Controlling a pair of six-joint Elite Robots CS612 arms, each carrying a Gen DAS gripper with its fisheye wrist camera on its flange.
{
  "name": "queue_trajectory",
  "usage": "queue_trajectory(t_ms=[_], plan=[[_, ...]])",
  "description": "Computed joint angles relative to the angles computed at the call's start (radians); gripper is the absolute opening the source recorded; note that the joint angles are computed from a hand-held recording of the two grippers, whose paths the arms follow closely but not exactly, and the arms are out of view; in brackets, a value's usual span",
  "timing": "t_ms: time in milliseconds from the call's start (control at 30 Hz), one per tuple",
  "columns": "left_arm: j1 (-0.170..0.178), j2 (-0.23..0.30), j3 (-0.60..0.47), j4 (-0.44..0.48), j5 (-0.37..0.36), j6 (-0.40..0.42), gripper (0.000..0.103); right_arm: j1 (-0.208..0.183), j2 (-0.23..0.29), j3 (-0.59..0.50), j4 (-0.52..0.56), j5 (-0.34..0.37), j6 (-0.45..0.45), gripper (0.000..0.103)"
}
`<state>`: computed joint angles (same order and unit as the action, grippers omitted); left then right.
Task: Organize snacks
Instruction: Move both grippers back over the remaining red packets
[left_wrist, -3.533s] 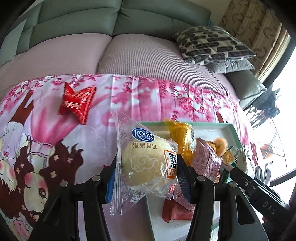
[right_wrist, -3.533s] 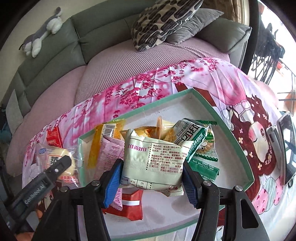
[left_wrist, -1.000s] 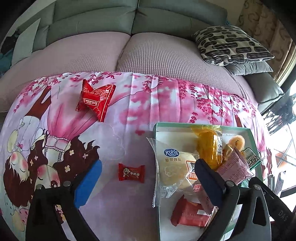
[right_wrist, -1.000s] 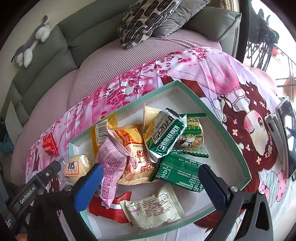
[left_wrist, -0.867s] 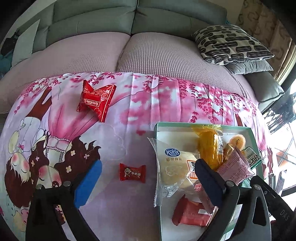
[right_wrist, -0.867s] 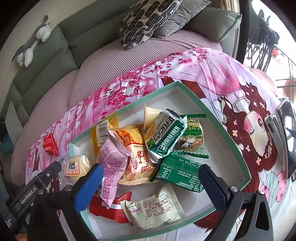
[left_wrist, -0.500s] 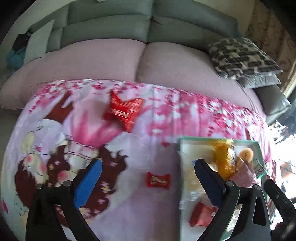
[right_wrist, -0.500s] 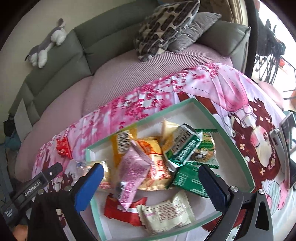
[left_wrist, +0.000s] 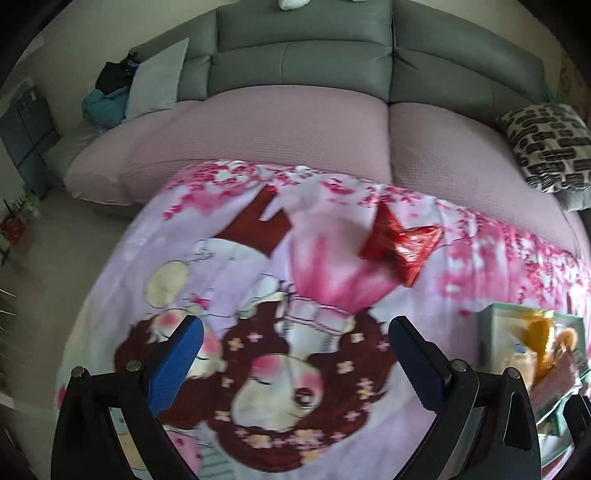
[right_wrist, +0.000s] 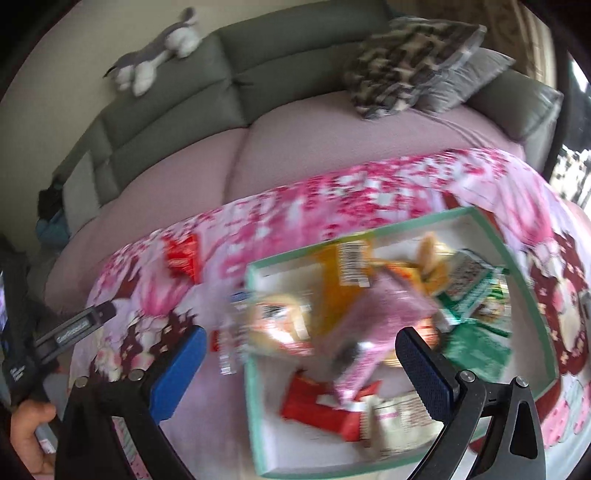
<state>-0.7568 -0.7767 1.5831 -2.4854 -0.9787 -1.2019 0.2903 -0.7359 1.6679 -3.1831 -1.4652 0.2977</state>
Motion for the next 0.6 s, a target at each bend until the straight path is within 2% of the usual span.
queue_trajectory(t_ms=[133, 267, 467, 600], plan=[[0.002, -0.004, 0.0, 0.06, -0.003, 0.019, 0.1, 0.022, 0.013, -0.023, 0.019, 0.027, -0.048, 0.103], [0.011, -0.008, 0.015, 0.048, -0.027, 0.027, 0.1, 0.038, 0.025, -0.045, 0.042, 0.059, -0.077, 0.103], [0.022, -0.017, 0.03, 0.098, -0.031, -0.008, 0.1, 0.059, 0.045, -0.081, 0.077, 0.083, -0.099, 0.103], [0.037, -0.016, 0.041, 0.099, -0.067, -0.027, 0.1, 0.074, 0.058, -0.103, 0.082, 0.093, -0.118, 0.101]])
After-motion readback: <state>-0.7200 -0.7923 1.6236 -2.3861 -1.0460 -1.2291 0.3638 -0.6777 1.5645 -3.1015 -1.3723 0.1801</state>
